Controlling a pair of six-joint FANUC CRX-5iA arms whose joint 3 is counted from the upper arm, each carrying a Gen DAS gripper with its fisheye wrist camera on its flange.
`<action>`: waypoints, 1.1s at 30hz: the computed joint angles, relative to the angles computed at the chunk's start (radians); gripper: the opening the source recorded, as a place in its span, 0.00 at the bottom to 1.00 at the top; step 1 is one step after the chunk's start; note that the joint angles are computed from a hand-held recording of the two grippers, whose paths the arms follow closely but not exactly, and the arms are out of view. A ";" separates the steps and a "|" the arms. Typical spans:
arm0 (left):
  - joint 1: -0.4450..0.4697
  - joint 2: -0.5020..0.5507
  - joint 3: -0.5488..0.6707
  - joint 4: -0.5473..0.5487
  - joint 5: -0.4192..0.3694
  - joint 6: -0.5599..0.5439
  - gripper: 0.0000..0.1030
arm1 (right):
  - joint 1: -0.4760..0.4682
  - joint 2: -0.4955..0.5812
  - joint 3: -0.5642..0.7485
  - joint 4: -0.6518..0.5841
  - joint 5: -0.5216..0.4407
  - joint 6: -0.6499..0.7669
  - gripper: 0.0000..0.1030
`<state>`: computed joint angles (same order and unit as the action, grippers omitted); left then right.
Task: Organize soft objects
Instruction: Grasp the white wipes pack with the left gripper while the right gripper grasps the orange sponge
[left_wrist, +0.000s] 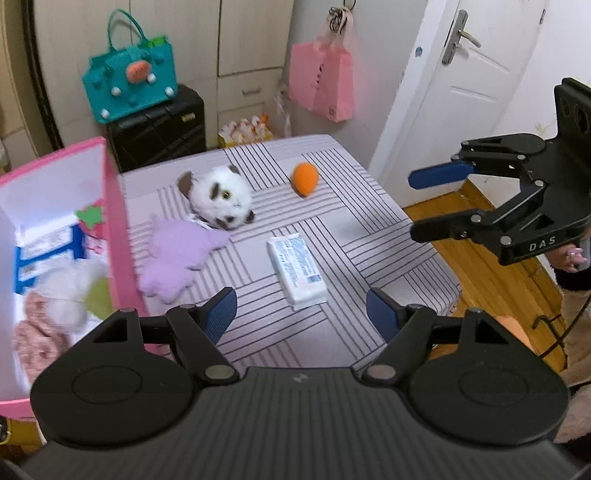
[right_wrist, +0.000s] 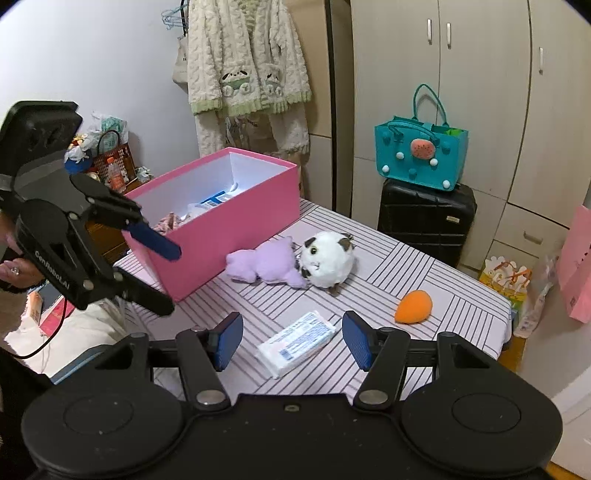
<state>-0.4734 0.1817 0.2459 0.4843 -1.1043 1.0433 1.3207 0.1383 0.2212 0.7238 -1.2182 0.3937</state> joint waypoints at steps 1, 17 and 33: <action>-0.004 0.009 -0.002 0.008 0.003 0.000 0.74 | -0.001 -0.015 -0.038 0.020 0.019 -0.011 0.63; -0.091 0.049 -0.166 0.038 0.353 0.024 0.73 | -0.094 -0.076 -0.304 0.153 0.124 -0.129 0.65; -0.160 0.121 -0.145 -0.083 0.468 0.198 0.58 | -0.200 -0.081 -0.426 0.204 0.266 -0.236 0.65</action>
<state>-0.6336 0.3028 0.1008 0.4010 -0.6364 1.2414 1.1210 0.0568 -0.2046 0.9279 -0.9520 0.1579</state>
